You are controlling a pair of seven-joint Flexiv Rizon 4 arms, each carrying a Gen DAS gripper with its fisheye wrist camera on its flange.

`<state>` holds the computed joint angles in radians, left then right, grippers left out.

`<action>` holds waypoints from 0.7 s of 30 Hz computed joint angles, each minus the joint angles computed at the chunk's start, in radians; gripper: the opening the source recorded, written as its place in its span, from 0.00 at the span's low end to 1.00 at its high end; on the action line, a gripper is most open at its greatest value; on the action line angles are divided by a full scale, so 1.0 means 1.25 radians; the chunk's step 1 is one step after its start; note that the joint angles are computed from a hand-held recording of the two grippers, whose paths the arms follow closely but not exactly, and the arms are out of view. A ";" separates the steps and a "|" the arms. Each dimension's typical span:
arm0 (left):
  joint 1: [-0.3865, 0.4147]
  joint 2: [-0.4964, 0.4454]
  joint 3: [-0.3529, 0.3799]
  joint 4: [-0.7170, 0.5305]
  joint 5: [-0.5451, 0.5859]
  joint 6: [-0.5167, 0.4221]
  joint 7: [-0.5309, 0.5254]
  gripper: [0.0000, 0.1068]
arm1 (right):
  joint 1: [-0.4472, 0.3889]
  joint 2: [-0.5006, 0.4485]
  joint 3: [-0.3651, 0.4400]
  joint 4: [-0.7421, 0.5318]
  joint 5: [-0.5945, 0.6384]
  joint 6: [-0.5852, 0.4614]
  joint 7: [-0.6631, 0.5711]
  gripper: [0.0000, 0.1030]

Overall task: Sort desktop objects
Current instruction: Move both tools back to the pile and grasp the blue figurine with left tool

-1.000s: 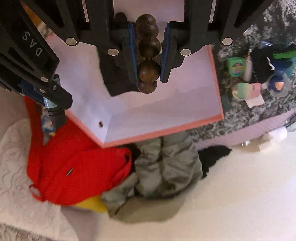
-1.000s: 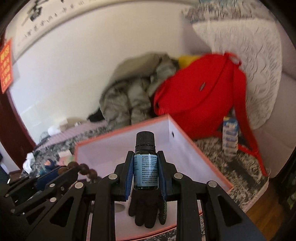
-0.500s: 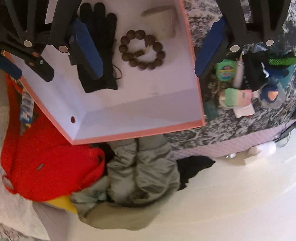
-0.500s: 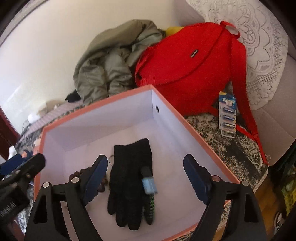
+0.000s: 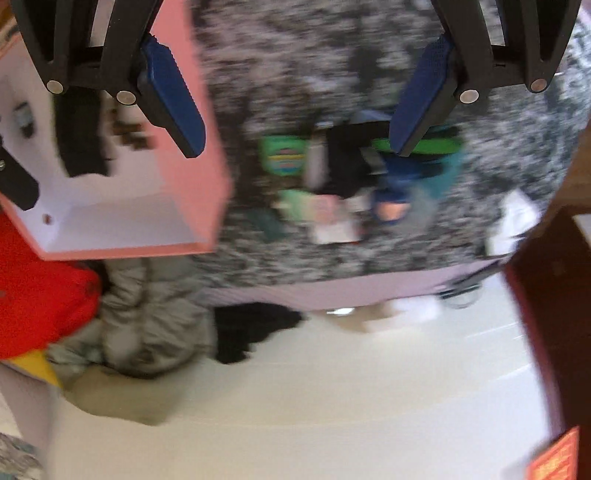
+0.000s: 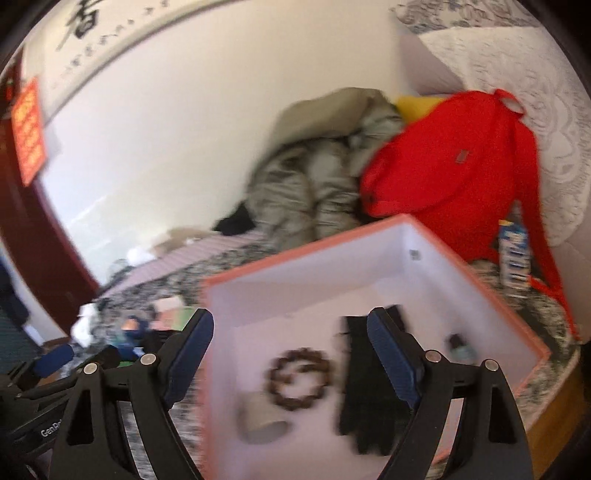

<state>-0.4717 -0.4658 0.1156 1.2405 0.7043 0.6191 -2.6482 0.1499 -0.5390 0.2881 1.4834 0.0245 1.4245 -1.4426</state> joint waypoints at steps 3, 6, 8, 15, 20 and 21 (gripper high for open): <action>-0.005 0.070 0.025 0.091 0.038 -0.028 -0.044 0.80 | 0.014 -0.007 0.039 0.000 0.009 0.011 -0.020 0.85; 0.008 0.140 0.030 0.184 0.080 -0.052 -0.089 0.80 | 0.035 -0.018 0.073 -0.009 0.016 0.000 -0.033 0.85; 0.026 0.180 0.031 0.248 0.102 -0.044 -0.117 0.80 | 0.053 -0.029 0.097 -0.024 0.022 -0.022 -0.044 0.84; 0.147 0.239 0.029 0.403 0.103 0.100 -0.197 0.80 | 0.208 -0.077 0.015 -0.050 -0.033 -0.052 -0.022 0.84; 0.241 0.172 -0.002 0.352 0.038 0.222 -0.115 0.80 | 0.290 -0.165 -0.084 -0.124 -0.141 -0.110 0.050 0.76; 0.248 0.141 -0.006 0.320 0.031 0.233 -0.085 0.80 | 0.294 -0.191 -0.092 -0.157 -0.154 -0.136 0.062 0.74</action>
